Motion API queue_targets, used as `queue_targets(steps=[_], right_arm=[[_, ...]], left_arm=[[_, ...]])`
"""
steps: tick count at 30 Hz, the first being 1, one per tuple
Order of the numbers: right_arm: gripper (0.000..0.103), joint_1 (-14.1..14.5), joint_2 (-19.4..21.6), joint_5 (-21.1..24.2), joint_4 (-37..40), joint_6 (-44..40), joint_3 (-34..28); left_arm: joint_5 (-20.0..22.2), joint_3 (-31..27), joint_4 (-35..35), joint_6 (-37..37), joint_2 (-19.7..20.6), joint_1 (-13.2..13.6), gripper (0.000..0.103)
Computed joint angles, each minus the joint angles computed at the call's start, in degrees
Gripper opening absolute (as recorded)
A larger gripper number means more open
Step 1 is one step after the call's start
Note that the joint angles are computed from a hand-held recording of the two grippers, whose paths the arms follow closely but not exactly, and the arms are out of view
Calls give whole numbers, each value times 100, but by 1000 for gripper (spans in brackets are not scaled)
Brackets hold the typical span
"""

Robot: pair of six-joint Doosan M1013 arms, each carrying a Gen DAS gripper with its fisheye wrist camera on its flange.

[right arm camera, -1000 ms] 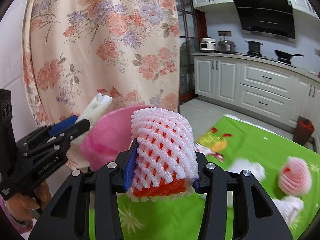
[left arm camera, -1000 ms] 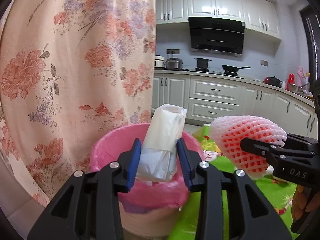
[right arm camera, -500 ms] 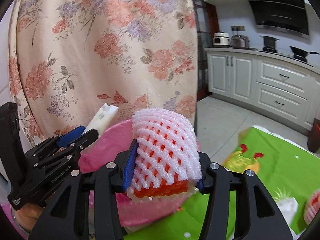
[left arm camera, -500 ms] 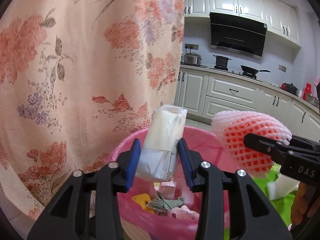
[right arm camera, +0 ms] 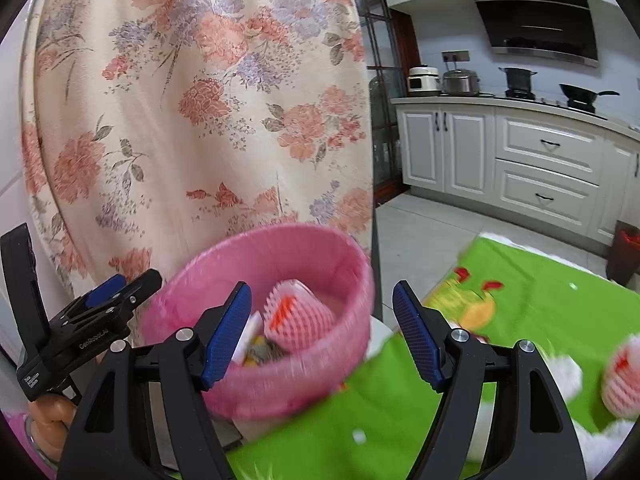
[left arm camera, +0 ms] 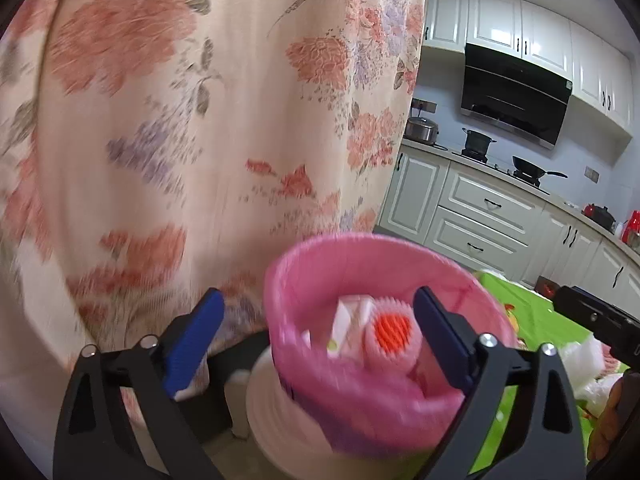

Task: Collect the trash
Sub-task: 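Move both open tools away from the bin, then grasp the white plastic bag with the right tool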

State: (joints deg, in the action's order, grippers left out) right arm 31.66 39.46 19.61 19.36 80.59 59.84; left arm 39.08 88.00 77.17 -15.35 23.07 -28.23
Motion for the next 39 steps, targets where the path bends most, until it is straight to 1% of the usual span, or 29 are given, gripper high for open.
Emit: queue_targets(steps=[4,9,12,14,17,18,23,25,29,32,34,36,39], right_arm=[[70,18,-386,-284,-491,349,654],[70,4,-786,-510,-1655,1541,1331],[71,-26,-1000,-580,-2675,2618,1713],[73,-43,-1126,-594,-3484,3474,1940],[73,-77,-1285,-591,-4275,4353,2220],[73,-96,-1357,-591,-4657,4778,2347],[74,-188,-1588,-513,-5923,6230,2763],[75,-234,-1649,-456,-6289,6684,2884],[75,-333,-1728,-302,-6806,7372,3065],[75,-386,-1749,-189,-7020,7640,3144],[75,-430,-1753,-125,-7046,7728,3176],[75,-473,-1747,-93,-6960,7712,3190],[76,-531,-1694,-44,-6647,7430,3144]], left_arm=[[-135,243,-146,-123,-140,-177,94],[-357,358,-238,147,-193,-443,95],[-468,300,-308,375,-141,-580,97],[-564,238,-340,549,-86,-698,97],[-691,123,-456,863,9,-830,98],[-734,63,-507,997,58,-883,98],[-891,-272,-939,1772,316,-1025,98],[-900,-415,-1089,2047,426,-1068,98],[-838,-736,-1438,2584,662,-1143,98],[-730,-924,-1602,2870,806,-1184,98],[-596,-1057,-1918,3259,881,-1203,98],[-527,-1101,-1961,3353,911,-1217,98],[-451,-1133,-2008,3422,932,-1215,98]])
